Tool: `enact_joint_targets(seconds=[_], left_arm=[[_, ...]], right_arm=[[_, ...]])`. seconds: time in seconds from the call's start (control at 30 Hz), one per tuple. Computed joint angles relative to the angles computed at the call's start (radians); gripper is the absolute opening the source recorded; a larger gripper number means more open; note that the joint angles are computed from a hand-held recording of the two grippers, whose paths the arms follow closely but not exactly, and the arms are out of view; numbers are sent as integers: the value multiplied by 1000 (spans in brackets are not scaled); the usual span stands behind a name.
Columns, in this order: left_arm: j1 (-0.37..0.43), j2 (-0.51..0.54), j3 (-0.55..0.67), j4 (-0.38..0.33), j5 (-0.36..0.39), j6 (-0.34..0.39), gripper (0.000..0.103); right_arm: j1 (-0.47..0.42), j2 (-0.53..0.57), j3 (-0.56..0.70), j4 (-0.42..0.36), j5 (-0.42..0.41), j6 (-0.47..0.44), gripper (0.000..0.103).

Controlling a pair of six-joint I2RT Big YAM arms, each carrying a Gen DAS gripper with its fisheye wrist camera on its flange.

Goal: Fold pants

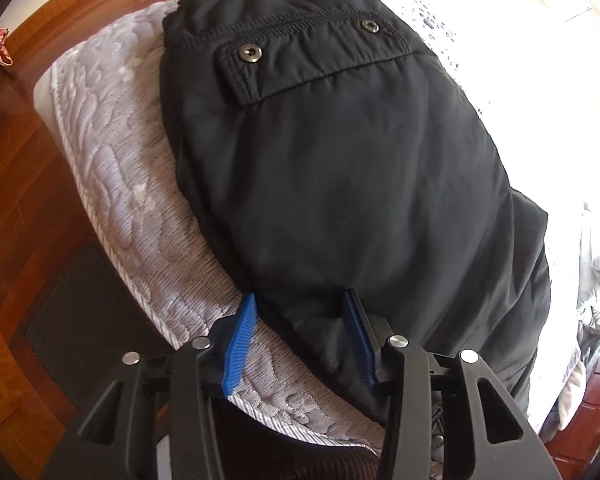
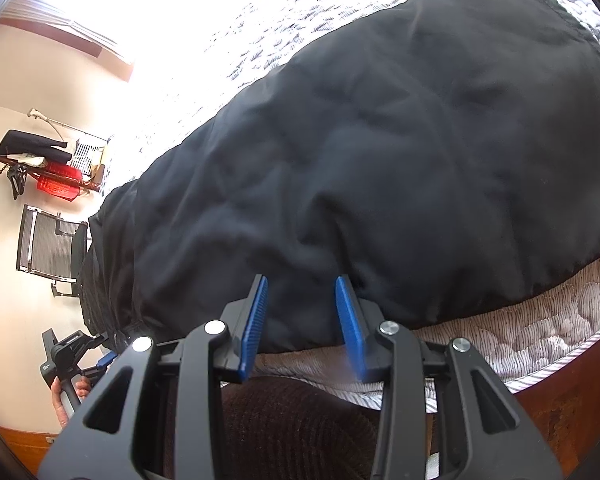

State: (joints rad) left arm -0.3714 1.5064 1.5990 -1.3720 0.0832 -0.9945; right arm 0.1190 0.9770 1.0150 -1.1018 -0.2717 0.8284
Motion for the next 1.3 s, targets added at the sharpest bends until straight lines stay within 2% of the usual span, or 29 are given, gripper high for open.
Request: enact_joint_targets(seconds=[0.1, 0.13, 0.27, 0.37, 0.47, 0.5, 0.6, 0.63, 0.67, 0.83, 0.97, 1.07, 1.17, 1.3], left_arm=[[0, 13, 12, -5, -6, -14, 26], [-4, 16, 21, -16, -22, -12, 17], [-26, 5, 33, -28, -65, 5, 6], [-44, -3, 25, -24, -96, 19, 5], [-79, 24, 88, -81, -161, 71, 6], [-116, 40, 148, -122, -192, 64, 11], [-194, 64, 229, -115, -239, 86, 22], [-223, 84, 262, -111, -226, 110, 32], [-248, 106, 292, -106, -200, 139, 35], [-347, 260, 455, -100, -43, 288, 35], [-385, 361, 551, -120, -5, 366, 35], [-399, 382, 563, -145, -13, 386, 35], [-401, 374, 555, -137, 9, 373, 35], [-387, 365, 536, -120, 31, 357, 35]], right_arm=[[-8, -8, -5, 4, -5, 5, 37], [-10, -12, -5, 1, -3, 2, 37], [-34, -39, -7, -12, 4, -10, 37], [-65, -61, -12, -30, 4, -19, 38], [-96, -91, -18, -65, -2, -27, 44], [-104, -106, -22, -76, -6, -31, 45], [-118, -141, -36, -119, 2, -35, 45], [-122, -150, -44, -126, -4, -33, 46], [-124, -156, -54, -126, -13, -26, 46], [-168, -189, -127, -52, -78, 32, 46], [-219, -206, -163, -13, -103, 52, 45], [-257, -229, -192, -1, -160, 78, 45], [-258, -245, -187, -62, -120, 54, 47], [-292, -268, -217, -10, -133, 77, 52]])
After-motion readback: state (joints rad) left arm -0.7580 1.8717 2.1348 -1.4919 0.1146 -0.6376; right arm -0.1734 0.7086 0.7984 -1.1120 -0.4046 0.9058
